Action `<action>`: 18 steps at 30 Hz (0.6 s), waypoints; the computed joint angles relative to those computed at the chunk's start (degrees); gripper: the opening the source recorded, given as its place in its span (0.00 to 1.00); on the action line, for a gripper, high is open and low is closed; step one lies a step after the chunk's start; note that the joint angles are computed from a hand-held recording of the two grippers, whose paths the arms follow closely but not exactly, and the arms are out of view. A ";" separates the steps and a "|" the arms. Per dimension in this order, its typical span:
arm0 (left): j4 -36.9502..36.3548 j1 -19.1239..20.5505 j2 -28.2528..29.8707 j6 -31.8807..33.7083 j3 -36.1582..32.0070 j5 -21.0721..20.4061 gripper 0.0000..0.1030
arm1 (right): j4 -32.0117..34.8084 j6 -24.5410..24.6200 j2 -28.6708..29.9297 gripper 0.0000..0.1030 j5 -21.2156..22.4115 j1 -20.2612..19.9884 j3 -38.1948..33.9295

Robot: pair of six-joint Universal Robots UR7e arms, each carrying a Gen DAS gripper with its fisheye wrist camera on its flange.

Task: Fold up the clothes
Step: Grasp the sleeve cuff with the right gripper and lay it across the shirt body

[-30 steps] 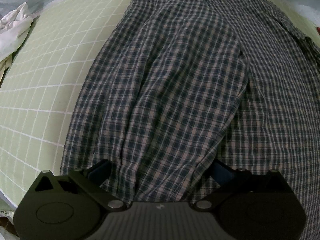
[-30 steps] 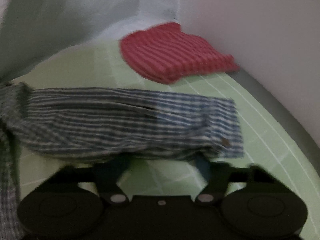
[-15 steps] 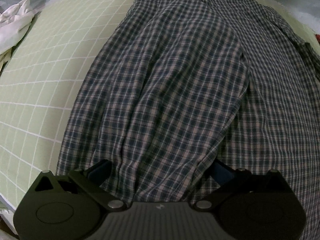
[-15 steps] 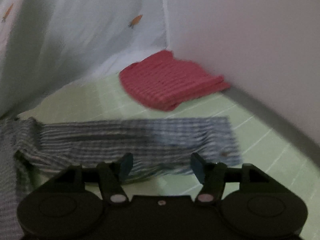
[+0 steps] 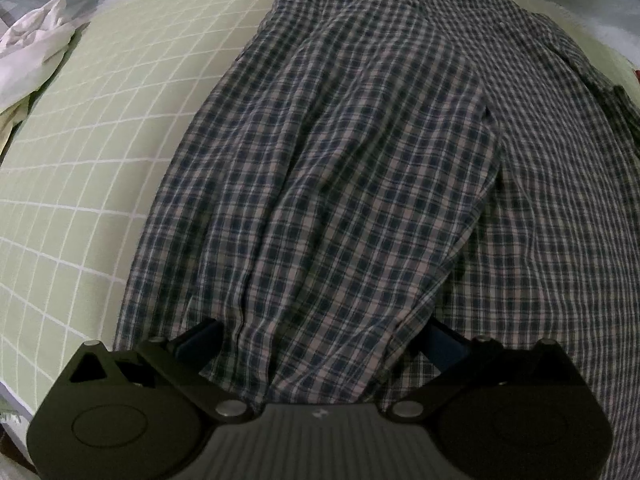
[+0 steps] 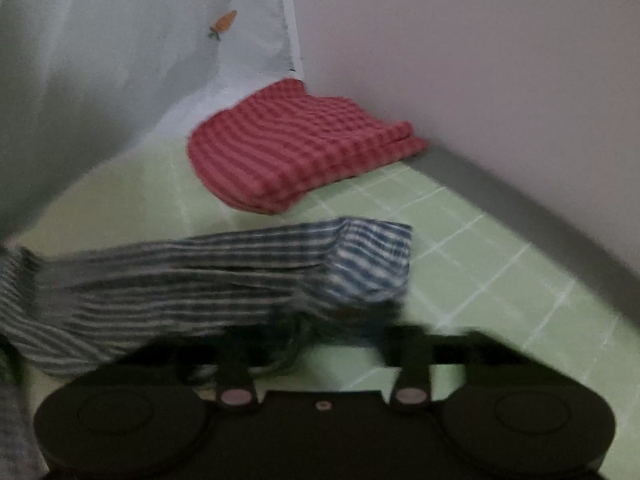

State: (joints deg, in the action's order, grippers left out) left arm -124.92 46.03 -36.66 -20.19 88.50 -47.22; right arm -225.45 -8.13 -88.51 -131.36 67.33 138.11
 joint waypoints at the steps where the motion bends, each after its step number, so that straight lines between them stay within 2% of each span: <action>1: 0.29 -0.82 0.23 -1.19 0.18 -0.08 1.00 | 0.21 1.37 -0.07 0.26 1.36 0.25 0.11; 3: -0.19 -0.93 0.53 -1.33 0.26 -0.03 1.00 | 0.43 4.02 -0.07 0.24 4.09 0.74 0.24; 5: -1.39 -1.10 0.62 -1.76 1.30 -0.20 1.00 | -0.28 3.50 1.66 0.23 4.99 3.32 -0.83; 9: -3.25 -1.03 0.66 -1.82 2.31 -0.64 1.00 | 0.38 3.47 5.65 0.23 10.50 8.78 -3.39; 13: -5.52 -0.94 0.27 -1.42 4.17 -0.76 1.00 | 5.51 1.85 10.91 0.23 16.97 14.62 -6.81; 15: -6.44 -0.88 0.00 -1.16 4.99 -0.93 1.00 | 10.12 0.35 13.55 0.23 19.97 17.35 -8.37; 18: -6.96 -0.08 -1.67 0.38 5.98 -1.20 1.00 | 18.78 -3.24 16.84 0.26 21.42 20.85 -10.45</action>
